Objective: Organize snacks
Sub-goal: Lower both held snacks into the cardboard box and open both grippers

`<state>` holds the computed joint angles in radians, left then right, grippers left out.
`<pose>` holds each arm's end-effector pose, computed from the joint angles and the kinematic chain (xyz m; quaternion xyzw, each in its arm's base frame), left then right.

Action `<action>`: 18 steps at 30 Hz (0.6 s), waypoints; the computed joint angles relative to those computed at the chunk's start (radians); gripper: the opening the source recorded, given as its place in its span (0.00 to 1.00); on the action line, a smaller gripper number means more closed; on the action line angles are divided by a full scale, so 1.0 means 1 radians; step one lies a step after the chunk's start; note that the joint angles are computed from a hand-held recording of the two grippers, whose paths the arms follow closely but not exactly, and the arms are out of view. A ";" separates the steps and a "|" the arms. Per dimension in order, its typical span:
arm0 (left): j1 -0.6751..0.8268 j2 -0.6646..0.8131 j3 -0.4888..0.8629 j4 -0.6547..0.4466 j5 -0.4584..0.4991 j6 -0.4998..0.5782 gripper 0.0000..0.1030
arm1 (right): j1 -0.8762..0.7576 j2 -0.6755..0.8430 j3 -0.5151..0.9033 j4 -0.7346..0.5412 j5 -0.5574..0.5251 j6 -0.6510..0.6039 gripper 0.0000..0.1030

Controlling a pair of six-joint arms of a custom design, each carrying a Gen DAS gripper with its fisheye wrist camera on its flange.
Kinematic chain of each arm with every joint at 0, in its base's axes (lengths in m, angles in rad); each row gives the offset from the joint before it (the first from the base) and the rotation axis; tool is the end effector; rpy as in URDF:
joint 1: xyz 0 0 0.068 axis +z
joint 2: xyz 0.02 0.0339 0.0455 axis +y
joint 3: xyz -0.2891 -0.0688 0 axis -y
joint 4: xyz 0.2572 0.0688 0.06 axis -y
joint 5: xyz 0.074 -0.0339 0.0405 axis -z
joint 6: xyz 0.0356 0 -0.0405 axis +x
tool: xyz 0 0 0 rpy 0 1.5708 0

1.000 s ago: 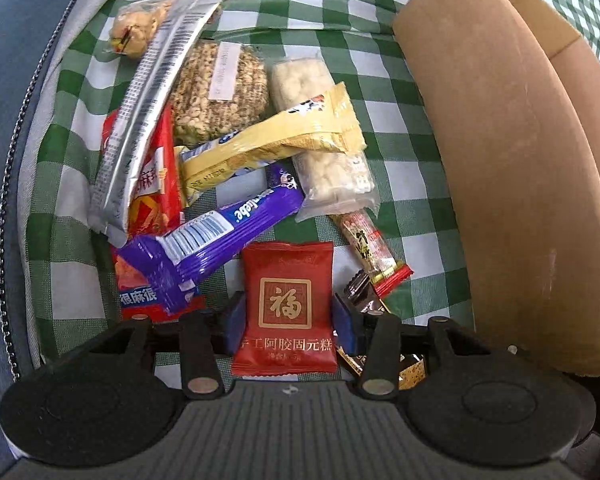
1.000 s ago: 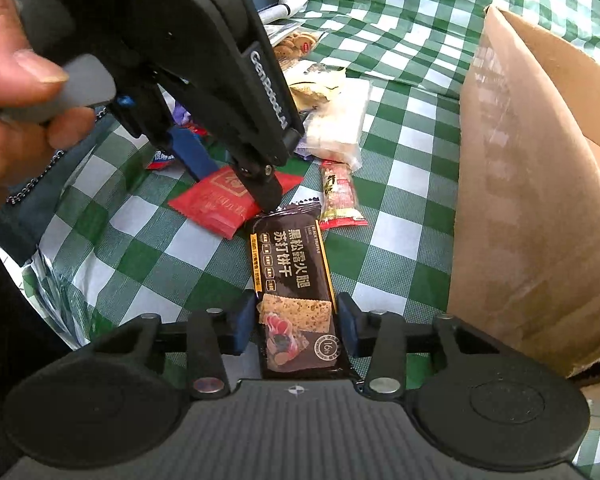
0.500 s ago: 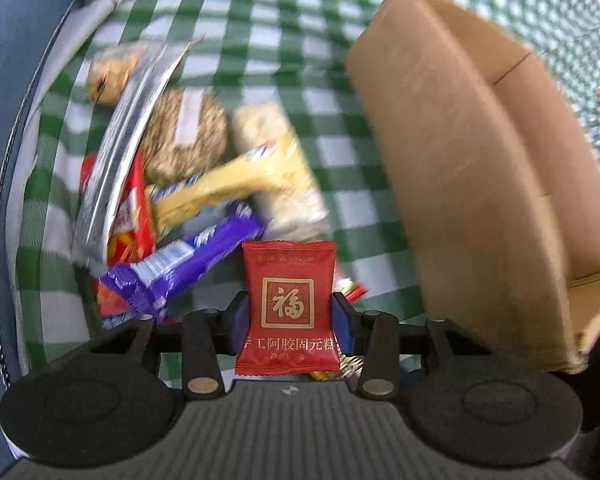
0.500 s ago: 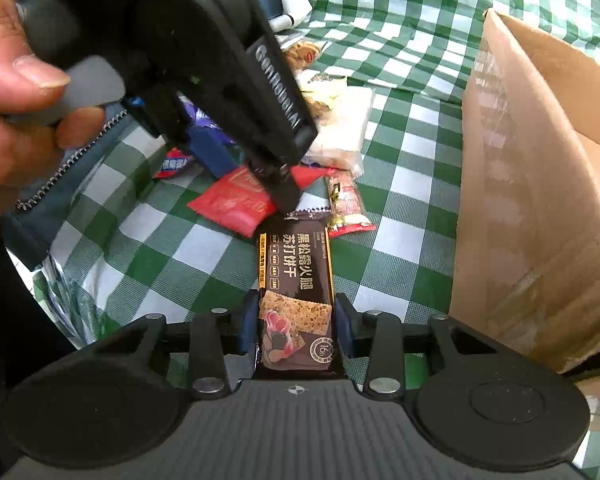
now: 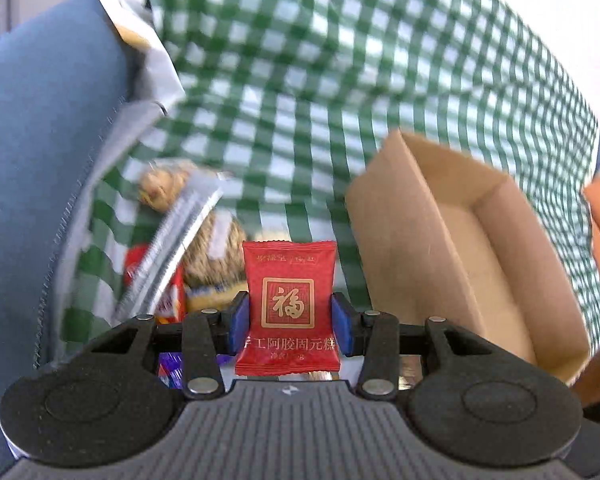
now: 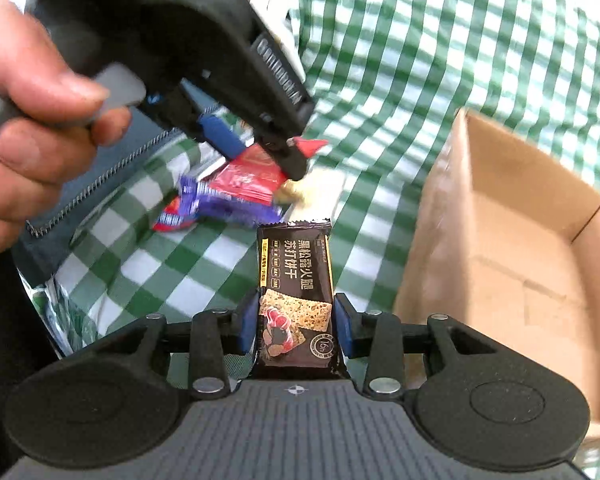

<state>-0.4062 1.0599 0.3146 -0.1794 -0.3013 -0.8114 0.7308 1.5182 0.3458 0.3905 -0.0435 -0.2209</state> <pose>0.1634 -0.0588 0.1491 -0.2353 0.9088 -0.0627 0.3389 0.1759 0.1598 0.1112 -0.4302 0.8166 0.1163 0.3667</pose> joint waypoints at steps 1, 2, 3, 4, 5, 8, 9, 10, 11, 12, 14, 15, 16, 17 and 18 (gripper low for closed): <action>-0.016 -0.016 0.002 -0.008 -0.032 -0.010 0.46 | -0.011 -0.035 -0.002 -0.019 -0.004 -0.021 0.40; -0.028 -0.036 0.006 -0.023 -0.059 -0.014 0.46 | -0.023 -0.071 -0.004 -0.037 -0.009 -0.045 0.40; -0.046 -0.040 0.009 -0.024 -0.090 -0.020 0.46 | -0.041 -0.108 -0.005 -0.054 -0.016 -0.071 0.40; -0.074 -0.044 0.015 -0.031 -0.130 -0.033 0.46 | -0.067 -0.146 -0.004 -0.072 -0.030 -0.098 0.40; -0.103 -0.048 0.020 -0.039 -0.166 -0.042 0.46 | -0.095 -0.176 -0.002 -0.084 -0.048 -0.120 0.40; -0.192 -0.032 0.042 -0.051 -0.266 -0.073 0.46 | -0.224 -0.261 0.021 -0.120 -0.134 -0.177 0.40; -0.220 -0.021 0.050 -0.054 -0.295 -0.080 0.46 | -0.273 -0.275 0.032 -0.123 -0.159 -0.183 0.40; -0.248 -0.003 0.059 -0.055 -0.324 -0.085 0.46 | -0.322 -0.279 0.044 -0.123 -0.186 -0.182 0.40; -0.269 0.014 0.068 -0.054 -0.348 -0.087 0.46 | -0.378 -0.272 0.056 -0.114 -0.224 -0.175 0.40; -0.291 0.035 0.076 -0.048 -0.372 -0.086 0.46 | -0.425 -0.256 0.062 -0.095 -0.261 -0.168 0.40; -0.327 0.072 0.086 -0.028 -0.414 -0.080 0.46 | -0.501 -0.203 0.056 -0.008 -0.311 -0.166 0.40; -0.344 0.091 0.094 -0.019 -0.437 -0.073 0.46 | -0.530 -0.166 0.044 0.056 -0.320 -0.166 0.40; -0.353 0.106 0.099 -0.007 -0.451 -0.065 0.46 | -0.559 -0.124 0.028 0.131 -0.334 -0.155 0.40; -0.364 0.119 0.101 0.010 -0.463 -0.057 0.46 | -0.585 -0.087 0.012 0.196 -0.350 -0.137 0.40; -0.368 0.132 0.102 0.031 -0.470 -0.042 0.46 | -0.605 -0.054 0.004 0.245 -0.358 -0.115 0.40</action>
<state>-0.7742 1.1922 0.4164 -0.1480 -0.7715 -0.8532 0.1259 1.4645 0.3496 0.6356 -0.4020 -0.3364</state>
